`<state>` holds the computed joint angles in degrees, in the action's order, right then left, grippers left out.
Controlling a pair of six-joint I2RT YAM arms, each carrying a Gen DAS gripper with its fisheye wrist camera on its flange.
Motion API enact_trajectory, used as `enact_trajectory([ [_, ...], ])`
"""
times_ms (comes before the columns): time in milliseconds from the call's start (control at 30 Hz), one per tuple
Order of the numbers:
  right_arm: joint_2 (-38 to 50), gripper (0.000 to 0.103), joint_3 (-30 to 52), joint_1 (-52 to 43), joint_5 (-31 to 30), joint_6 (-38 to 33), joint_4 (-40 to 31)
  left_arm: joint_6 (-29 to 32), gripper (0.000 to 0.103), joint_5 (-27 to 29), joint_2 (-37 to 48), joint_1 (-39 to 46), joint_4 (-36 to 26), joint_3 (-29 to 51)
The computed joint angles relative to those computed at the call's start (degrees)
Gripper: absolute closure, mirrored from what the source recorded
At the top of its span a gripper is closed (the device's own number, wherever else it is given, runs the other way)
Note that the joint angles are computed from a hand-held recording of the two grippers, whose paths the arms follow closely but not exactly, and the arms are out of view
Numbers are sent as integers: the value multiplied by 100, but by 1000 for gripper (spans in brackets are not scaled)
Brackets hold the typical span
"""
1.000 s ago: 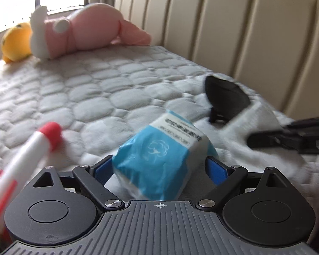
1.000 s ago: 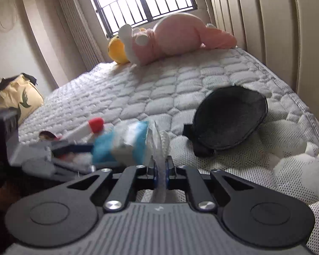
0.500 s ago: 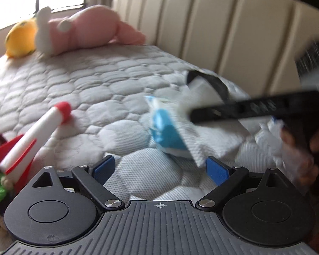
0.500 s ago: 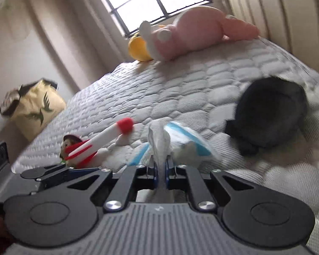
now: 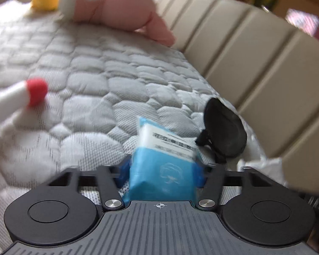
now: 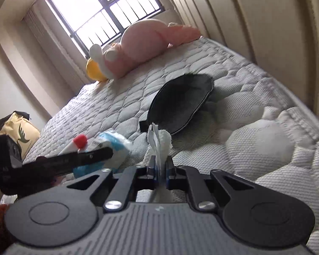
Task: Organize soft objects
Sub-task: 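Hold the blue packet in the left tool while the right tool wipes it with tissue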
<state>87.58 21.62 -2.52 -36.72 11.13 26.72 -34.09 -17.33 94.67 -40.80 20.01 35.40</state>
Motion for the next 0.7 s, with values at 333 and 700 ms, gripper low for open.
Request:
enact_trajectory([
  [333, -897, 95, -59, 845, -102, 418, 488, 4606, 41, -3152, 405, -2348, 283, -80],
  [700, -882, 95, 52, 2173, 1449, -182, 75, 3966, 19, -3169, 54, -2939, 65, -313],
])
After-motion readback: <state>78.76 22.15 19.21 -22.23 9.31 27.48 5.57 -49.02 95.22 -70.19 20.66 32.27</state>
